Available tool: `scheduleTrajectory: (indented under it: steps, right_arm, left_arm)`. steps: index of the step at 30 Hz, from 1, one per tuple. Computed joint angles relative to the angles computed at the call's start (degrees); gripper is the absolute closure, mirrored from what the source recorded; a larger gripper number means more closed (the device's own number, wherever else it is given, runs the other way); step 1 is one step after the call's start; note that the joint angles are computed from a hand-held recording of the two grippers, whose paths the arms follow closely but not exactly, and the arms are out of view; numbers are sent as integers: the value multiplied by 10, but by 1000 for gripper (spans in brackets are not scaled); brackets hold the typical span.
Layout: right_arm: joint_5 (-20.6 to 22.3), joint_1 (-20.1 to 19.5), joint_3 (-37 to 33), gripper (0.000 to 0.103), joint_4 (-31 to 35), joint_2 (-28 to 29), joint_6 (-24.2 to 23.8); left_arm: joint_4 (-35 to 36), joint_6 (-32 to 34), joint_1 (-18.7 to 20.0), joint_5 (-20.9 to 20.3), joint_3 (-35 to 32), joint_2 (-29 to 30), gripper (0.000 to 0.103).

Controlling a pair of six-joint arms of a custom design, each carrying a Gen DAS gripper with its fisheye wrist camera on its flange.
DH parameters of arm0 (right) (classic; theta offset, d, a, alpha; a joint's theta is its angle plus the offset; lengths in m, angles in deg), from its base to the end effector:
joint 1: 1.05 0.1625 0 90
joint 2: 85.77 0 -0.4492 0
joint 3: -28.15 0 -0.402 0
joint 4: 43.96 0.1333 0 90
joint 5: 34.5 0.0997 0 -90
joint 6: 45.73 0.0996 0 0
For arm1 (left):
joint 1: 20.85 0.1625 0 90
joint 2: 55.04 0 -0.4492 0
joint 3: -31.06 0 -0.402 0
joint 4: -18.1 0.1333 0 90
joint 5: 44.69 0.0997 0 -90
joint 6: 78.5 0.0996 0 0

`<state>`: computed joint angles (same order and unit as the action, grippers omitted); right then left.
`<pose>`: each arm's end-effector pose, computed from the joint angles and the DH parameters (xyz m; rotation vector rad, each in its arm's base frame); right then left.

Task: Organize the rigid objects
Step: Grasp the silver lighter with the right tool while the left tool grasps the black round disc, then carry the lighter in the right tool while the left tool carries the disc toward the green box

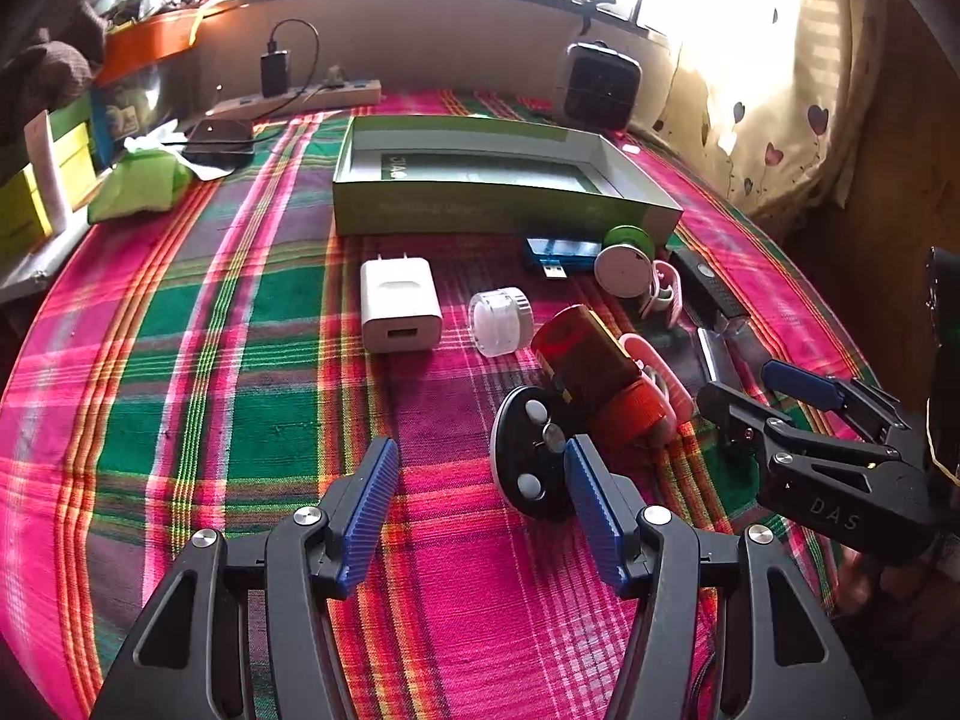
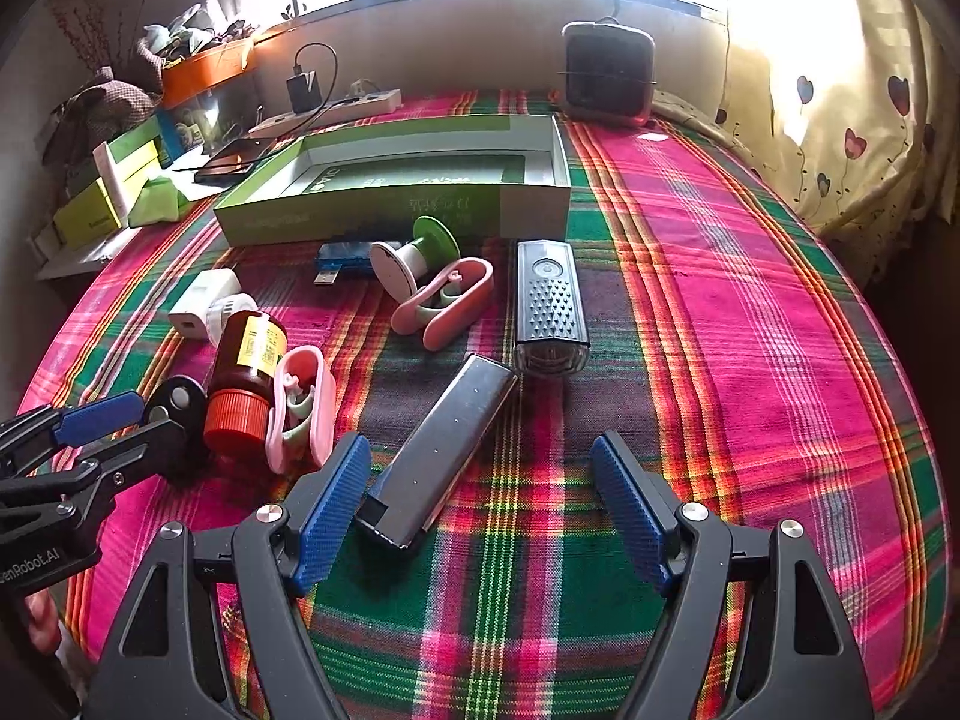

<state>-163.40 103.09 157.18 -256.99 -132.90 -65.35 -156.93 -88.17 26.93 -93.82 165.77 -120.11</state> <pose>0.1879 -0.4563 0.1009 0.3782 -2.3015 0.8275 -0.1523 -0.4632 0.1468 0.5845 2.4548 -0.7170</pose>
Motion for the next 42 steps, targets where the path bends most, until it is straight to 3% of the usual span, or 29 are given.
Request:
scheduleTrajectory:
  steps: [9,14,22,27,30,42]
  right_arm:
    - [-14,-1,4,48,-25,3,-26]
    - [-11,-5,8,57,-36,0,-33]
    - [-4,-10,14,67,-51,-2,-42]
    - [1,-12,16,71,-55,-4,-45]
    - [3,-14,17,78,-58,-5,-44]
    - [19,-16,22,79,-56,-12,-49]
  left_arm:
    - [4,40,14,0,-13,1,46]
    - [0,38,20,-8,-14,-3,52]
    - [-18,38,29,-29,-18,-1,73]
    - [-26,36,29,-30,-18,2,75]
    - [-30,39,28,-28,-18,2,78]
    - [-26,37,25,-14,-19,-3,78]
